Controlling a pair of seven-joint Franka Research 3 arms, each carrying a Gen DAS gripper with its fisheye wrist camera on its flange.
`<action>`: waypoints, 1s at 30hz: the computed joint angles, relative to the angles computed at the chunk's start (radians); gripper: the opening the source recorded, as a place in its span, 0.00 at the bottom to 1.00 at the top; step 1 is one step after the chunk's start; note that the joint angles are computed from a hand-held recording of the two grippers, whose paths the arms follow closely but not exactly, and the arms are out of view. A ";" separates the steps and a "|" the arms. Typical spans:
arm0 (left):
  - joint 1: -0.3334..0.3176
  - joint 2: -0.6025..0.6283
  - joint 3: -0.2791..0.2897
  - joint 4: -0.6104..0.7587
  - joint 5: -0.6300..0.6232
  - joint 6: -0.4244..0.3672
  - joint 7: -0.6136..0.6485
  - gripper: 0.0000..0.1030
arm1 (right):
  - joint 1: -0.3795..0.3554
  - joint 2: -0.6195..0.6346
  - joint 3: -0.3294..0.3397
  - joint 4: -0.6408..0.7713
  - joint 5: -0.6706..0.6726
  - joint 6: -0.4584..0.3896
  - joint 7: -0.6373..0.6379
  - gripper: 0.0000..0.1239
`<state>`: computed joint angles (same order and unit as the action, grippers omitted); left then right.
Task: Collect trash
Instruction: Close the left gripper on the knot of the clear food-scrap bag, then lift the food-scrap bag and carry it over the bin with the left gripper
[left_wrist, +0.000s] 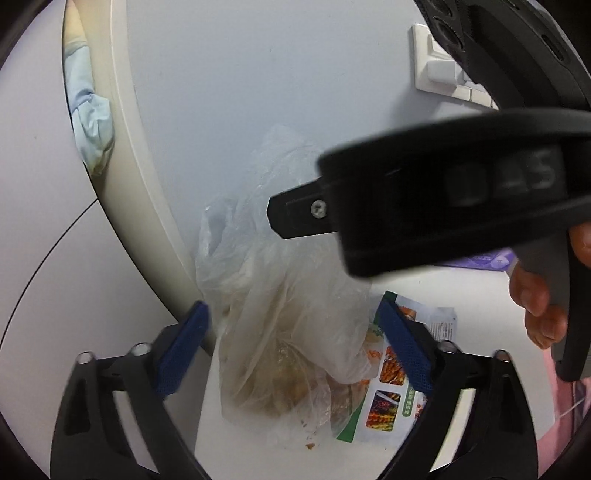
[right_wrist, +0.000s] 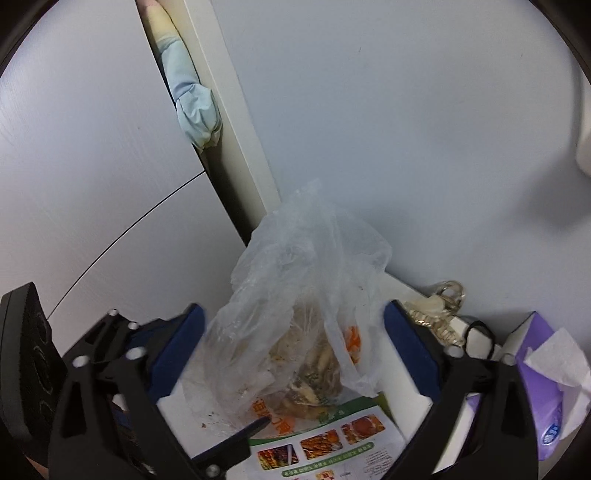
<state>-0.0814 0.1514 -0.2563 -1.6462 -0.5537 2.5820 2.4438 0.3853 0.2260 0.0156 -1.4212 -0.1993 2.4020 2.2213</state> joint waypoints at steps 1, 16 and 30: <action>-0.001 0.006 0.000 0.006 0.002 -0.004 -0.005 0.76 | -0.003 0.010 0.002 0.013 0.015 -0.014 -0.002 0.50; 0.007 0.044 -0.010 0.061 0.062 -0.035 -0.109 0.06 | 0.001 0.005 0.010 -0.010 0.076 0.026 -0.052 0.05; -0.023 -0.160 0.044 -0.033 -0.031 -0.029 -0.079 0.05 | 0.026 -0.095 0.032 -0.002 -0.025 0.030 0.011 0.04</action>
<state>-0.1046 -0.0082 -0.2127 -1.6789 -0.5850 2.5531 2.3652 0.4112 0.1311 0.0479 -1.4227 -0.2244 2.4322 2.2326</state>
